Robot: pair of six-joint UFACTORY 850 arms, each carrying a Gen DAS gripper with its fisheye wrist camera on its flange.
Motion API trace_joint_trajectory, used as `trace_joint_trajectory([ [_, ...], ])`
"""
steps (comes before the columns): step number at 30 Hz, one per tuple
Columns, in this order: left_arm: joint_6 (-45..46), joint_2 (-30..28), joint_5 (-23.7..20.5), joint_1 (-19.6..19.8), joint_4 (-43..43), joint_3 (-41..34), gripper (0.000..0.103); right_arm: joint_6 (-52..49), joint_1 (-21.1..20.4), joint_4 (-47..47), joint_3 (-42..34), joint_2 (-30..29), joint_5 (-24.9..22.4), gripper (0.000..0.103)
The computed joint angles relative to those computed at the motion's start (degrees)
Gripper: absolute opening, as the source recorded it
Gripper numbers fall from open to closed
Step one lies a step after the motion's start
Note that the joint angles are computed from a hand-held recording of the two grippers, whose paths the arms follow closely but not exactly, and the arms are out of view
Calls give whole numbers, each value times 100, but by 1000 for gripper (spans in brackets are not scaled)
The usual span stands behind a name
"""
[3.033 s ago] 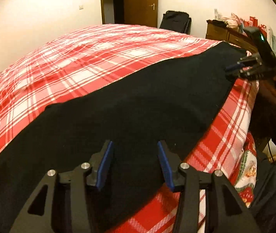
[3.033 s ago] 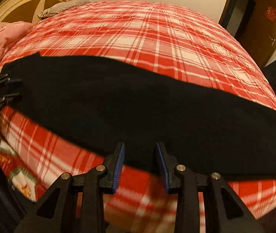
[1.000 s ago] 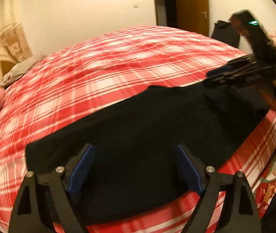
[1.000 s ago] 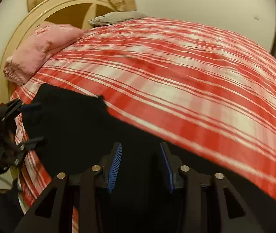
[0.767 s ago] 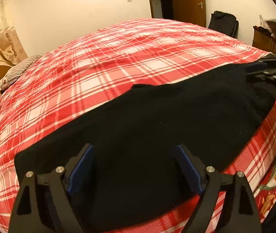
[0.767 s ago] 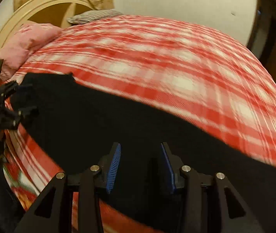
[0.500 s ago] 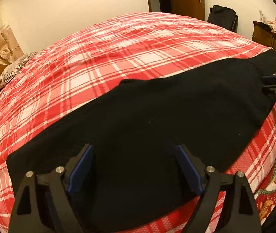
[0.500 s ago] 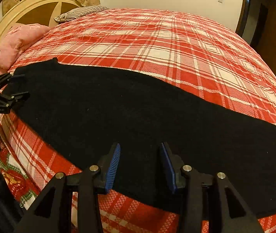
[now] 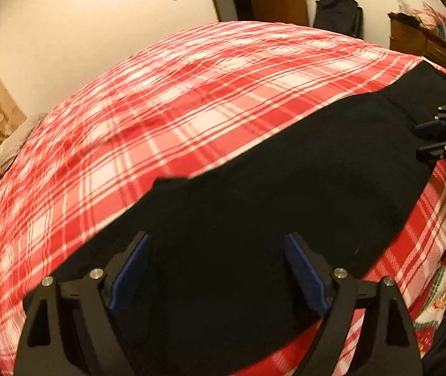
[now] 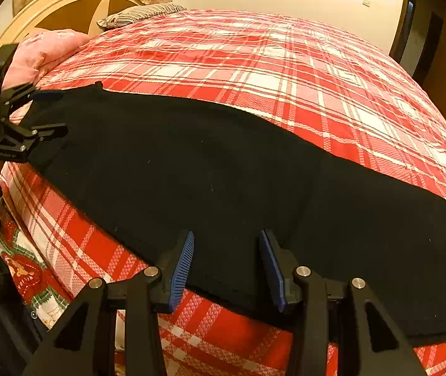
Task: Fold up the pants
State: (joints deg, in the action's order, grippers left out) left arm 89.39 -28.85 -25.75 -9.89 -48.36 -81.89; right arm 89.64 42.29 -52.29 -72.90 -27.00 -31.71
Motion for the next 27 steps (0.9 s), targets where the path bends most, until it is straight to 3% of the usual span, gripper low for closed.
trace_joint_trajectory([
  [5,149,-31,-98,-155,-102,19,92,382,22,-265,136,120,88,46],
  [8,47,-65,58,-227,88,127,92,1331,-7,-806,598,552,345,46],
  [13,-122,-65,-139,-161,28,111,93,3519,98,-1899,1810,1768,-497,46],
  [16,-91,-8,-19,-235,20,173,93,4195,180,-1778,2410,2460,-1246,46],
  [21,450,120,-69,-352,-470,307,93,4623,250,-1313,3020,3248,-2091,46],
  [24,630,176,-83,-472,-498,381,93,4921,219,-1069,3308,3638,-2291,46],
  [27,636,135,-47,-571,-381,375,93,5120,128,-934,3593,3954,-2094,46],
])
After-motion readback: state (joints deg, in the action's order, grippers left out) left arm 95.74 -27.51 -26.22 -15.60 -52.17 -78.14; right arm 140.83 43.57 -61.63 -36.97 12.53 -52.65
